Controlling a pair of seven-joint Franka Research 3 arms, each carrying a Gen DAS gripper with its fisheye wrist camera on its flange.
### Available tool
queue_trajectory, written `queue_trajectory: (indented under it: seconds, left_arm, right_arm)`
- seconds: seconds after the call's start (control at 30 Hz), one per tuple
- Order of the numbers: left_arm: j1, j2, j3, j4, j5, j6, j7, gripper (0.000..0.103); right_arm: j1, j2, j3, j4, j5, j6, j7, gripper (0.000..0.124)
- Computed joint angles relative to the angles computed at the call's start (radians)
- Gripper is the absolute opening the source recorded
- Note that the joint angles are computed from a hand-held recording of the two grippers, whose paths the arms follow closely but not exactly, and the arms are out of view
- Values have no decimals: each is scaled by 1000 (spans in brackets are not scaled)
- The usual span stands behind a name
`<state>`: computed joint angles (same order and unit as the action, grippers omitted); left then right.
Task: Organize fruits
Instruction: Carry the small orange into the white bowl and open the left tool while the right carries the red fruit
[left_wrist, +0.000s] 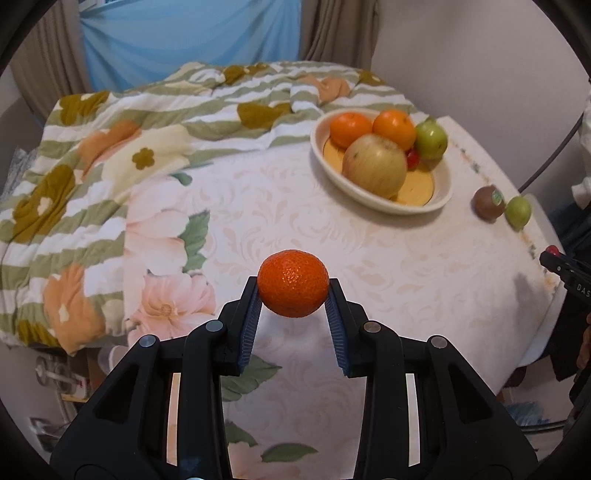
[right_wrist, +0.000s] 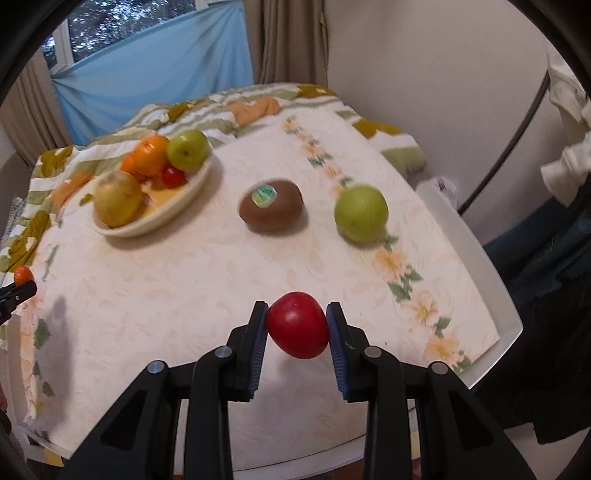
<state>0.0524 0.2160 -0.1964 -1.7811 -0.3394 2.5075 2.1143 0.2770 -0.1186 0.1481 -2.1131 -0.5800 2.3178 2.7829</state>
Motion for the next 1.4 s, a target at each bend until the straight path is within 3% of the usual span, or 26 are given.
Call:
queue_trajectory:
  seconds: [0.43, 0.67, 1.0, 1.27, 1.4]
  left_arm:
    - [-26, -63, 8, 60, -68, -9, -9, 42]
    - [-60, 3, 3, 169, 15, -6, -114, 42]
    - [-108, 224, -15, 470, 197, -104, -311, 42]
    - [-159, 451, -13, 774, 303, -248, -421, 42]
    - [-185, 595, -11, 989, 323, -365, -448, 42]
  right_arm:
    - [10, 46, -15, 160, 43, 84, -196, 30]
    - [19, 133, -51, 255, 111, 178, -357, 30]
    - [19, 273, -111, 390, 306, 239, -657, 30]
    - [19, 388, -126, 500, 456, 235, -884, 30]
    - [18, 429, -128, 533, 532, 223, -955, 30]
